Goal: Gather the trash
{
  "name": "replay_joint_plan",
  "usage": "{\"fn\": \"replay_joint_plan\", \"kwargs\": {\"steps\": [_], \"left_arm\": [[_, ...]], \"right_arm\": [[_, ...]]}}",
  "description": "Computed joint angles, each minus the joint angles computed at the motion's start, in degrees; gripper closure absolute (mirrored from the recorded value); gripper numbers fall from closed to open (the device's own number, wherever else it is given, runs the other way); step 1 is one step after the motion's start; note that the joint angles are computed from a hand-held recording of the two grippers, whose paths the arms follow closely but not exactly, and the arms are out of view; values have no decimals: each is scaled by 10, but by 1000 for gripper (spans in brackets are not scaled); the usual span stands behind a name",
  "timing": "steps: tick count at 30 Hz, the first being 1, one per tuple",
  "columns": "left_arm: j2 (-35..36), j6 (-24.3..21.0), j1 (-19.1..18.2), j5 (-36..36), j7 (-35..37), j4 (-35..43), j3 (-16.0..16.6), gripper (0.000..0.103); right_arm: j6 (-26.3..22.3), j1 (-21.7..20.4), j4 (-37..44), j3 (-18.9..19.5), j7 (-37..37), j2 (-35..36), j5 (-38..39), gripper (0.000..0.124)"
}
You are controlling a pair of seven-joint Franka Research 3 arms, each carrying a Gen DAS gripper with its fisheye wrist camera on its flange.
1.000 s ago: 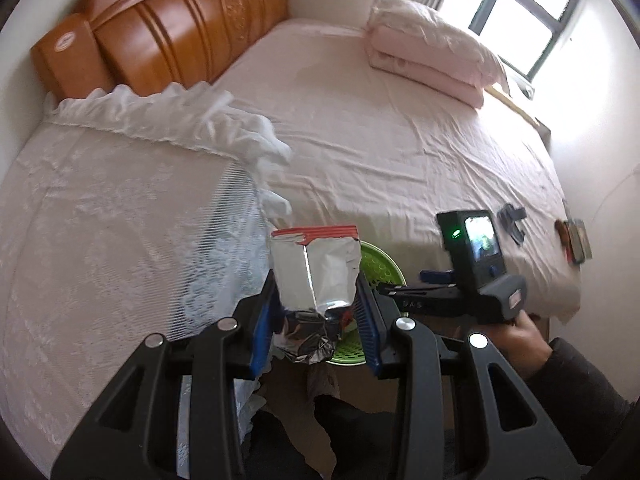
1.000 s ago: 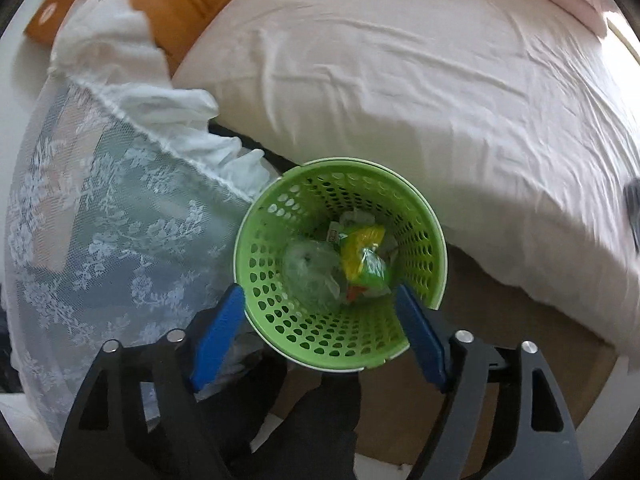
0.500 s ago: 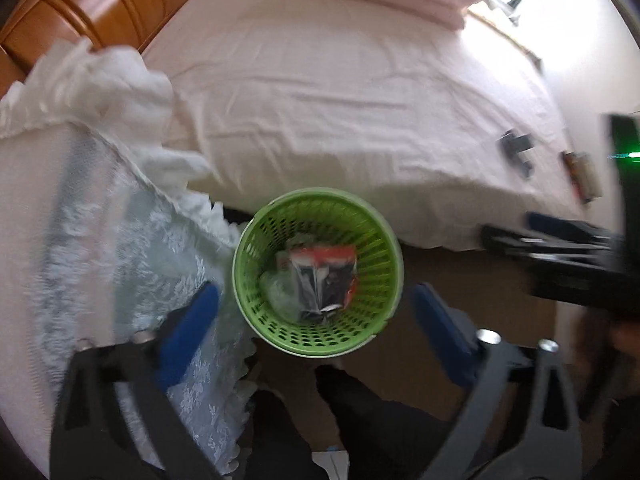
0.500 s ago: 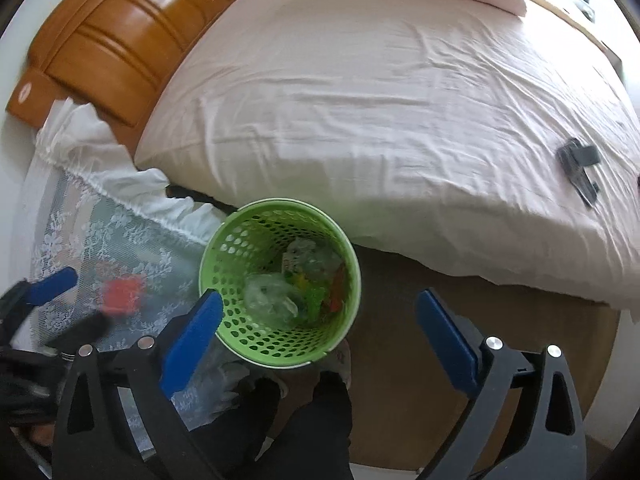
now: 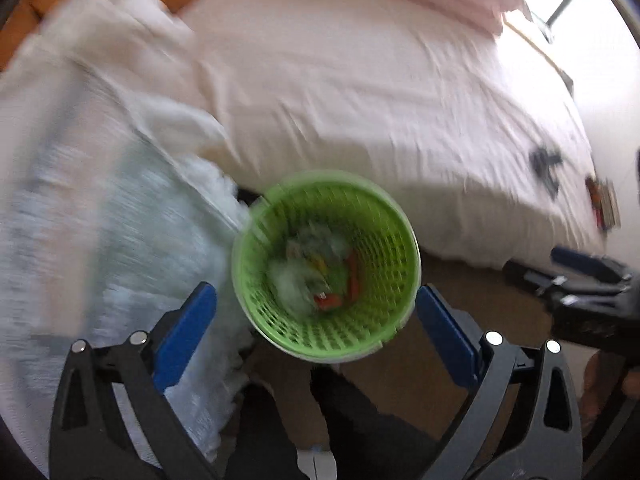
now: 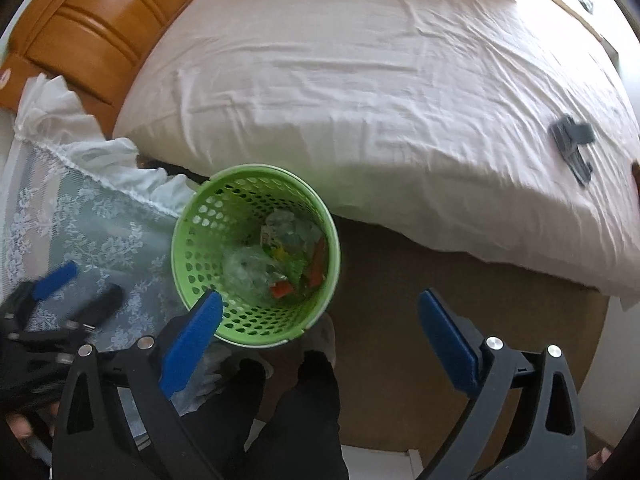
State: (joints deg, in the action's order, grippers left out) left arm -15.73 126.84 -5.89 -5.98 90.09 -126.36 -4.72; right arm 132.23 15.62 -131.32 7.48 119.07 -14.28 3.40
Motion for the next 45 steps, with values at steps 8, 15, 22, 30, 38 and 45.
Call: {"fn": "replay_joint_plan", "kwargs": {"steps": [8,15,22,30,38,45], "left_arm": [[-106,44,79,100,-101,51,29,8],[-170,74,173,233,-178,129,40,8],[-165,74,185,233,-180,202,79,8],[-176,85,204,242,-187,204,92,8],[-182,89,190,203,-156,189,116,8],[-181,83,187,180,-133,188,123,8]], "right_arm": [[44,38,189,34,-34,62,-79,26],[91,103,431,49,-39,162,-173,23],[132,189,613,30,-60,243,-200,23],[127,255,664,-3,-42,269,-242,23],[90,293,703,-18,-22,294,-279,23],[71,299,710,-20,-18,298,-284,23]]}}
